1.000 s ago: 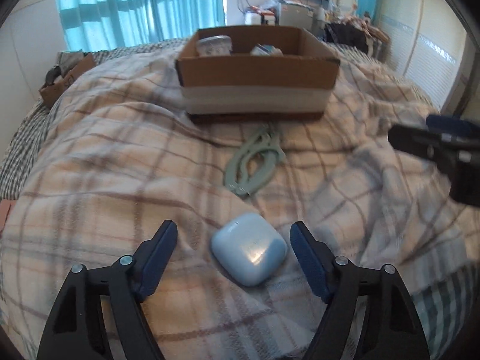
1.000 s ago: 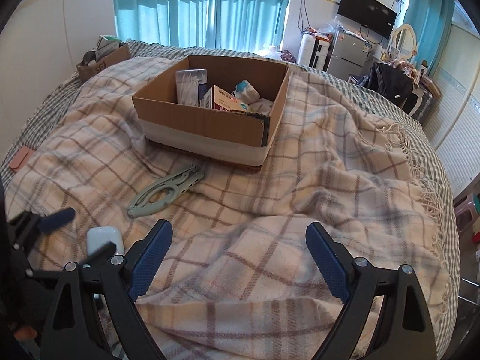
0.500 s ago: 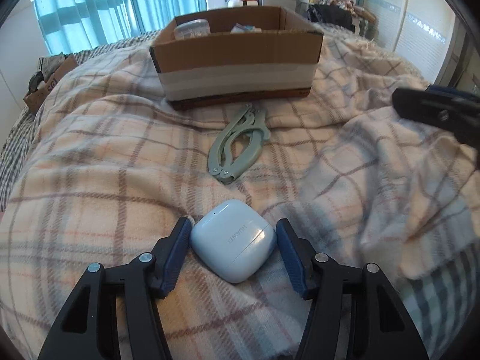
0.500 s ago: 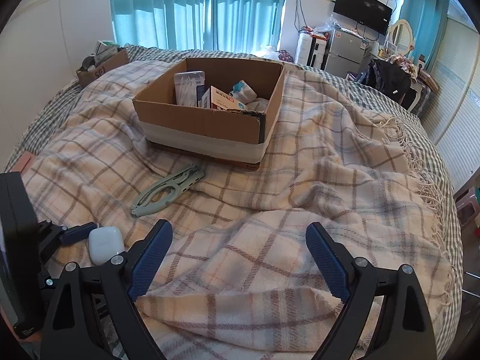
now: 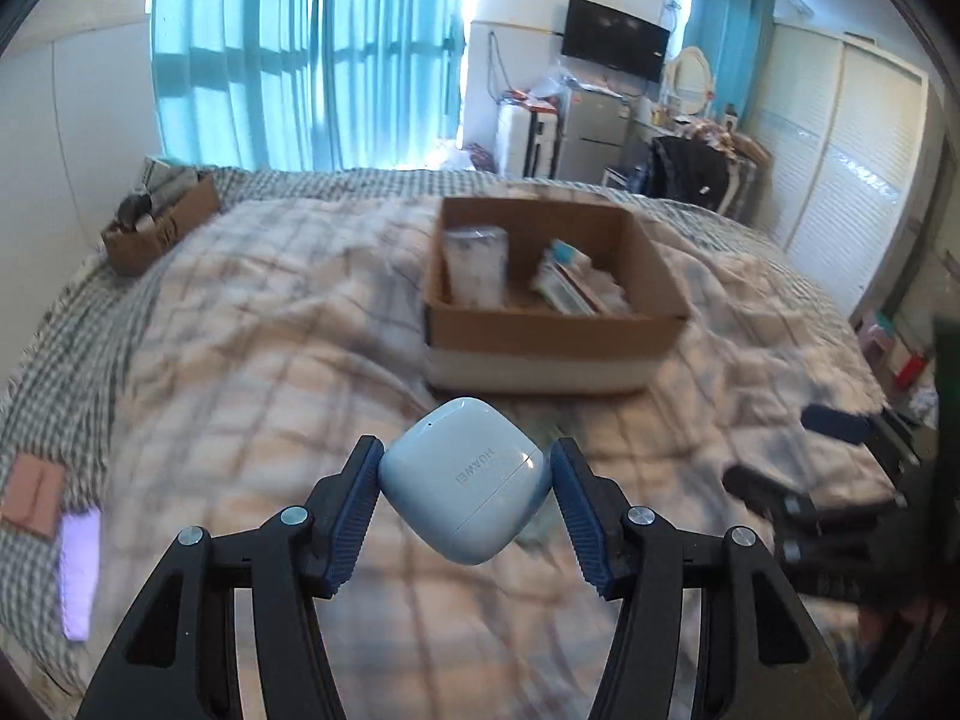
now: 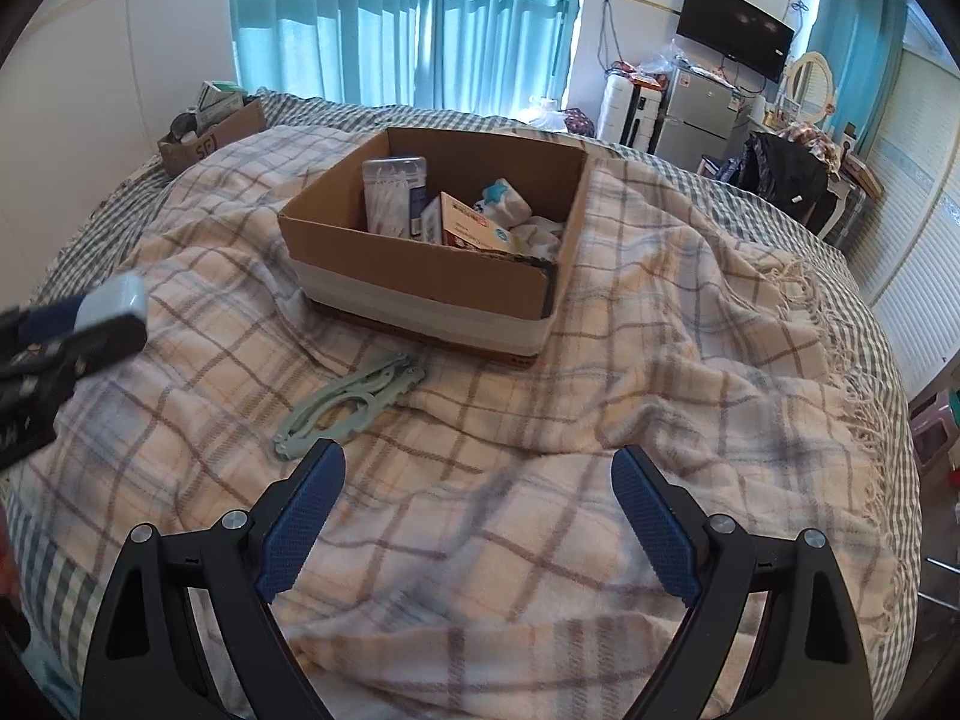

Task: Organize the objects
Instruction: 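Grasp the pale green plastic clip with the right gripper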

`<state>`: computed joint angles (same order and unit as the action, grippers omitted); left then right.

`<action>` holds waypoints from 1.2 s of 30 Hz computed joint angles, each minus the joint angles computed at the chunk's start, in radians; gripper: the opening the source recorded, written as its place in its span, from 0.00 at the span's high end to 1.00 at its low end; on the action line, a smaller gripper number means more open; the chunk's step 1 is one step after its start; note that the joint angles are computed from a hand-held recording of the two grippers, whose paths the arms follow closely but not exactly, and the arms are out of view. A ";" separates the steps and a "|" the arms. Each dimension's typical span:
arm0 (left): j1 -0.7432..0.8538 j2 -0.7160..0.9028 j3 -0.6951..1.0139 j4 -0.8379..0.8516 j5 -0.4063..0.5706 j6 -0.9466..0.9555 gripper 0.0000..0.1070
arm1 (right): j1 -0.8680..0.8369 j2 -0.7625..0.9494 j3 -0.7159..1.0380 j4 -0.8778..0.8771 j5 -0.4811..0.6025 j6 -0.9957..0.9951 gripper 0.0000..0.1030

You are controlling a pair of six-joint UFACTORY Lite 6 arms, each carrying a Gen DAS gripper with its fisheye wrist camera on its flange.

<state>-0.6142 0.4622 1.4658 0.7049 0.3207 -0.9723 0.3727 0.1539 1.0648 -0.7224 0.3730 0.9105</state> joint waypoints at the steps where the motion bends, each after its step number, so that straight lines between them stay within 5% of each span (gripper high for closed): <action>1: 0.017 0.035 0.037 -0.012 0.001 0.021 0.45 | 0.009 0.035 0.034 0.012 0.001 -0.009 0.12; 7: 0.104 0.214 0.195 -0.183 -0.017 0.224 0.45 | 0.049 0.284 0.258 0.156 0.027 -0.132 0.12; 21: 0.197 0.288 0.182 -0.492 -0.102 0.533 0.45 | 0.042 0.925 0.982 0.590 0.259 -0.518 0.12; 27: 0.196 0.273 0.154 -0.511 -0.109 0.542 0.45 | 0.055 0.851 0.875 0.589 0.200 -0.526 0.32; 28: 0.196 0.269 0.150 -0.507 -0.110 0.539 0.45 | 0.059 0.815 0.828 0.564 0.177 -0.500 0.55; 30: 0.190 0.254 0.132 -0.469 -0.109 0.499 0.45 | 0.068 0.760 0.766 0.476 0.157 -0.423 0.73; 36: 0.167 0.170 0.039 -0.372 -0.124 0.389 0.45 | 0.074 0.561 0.537 0.401 0.029 -0.349 0.86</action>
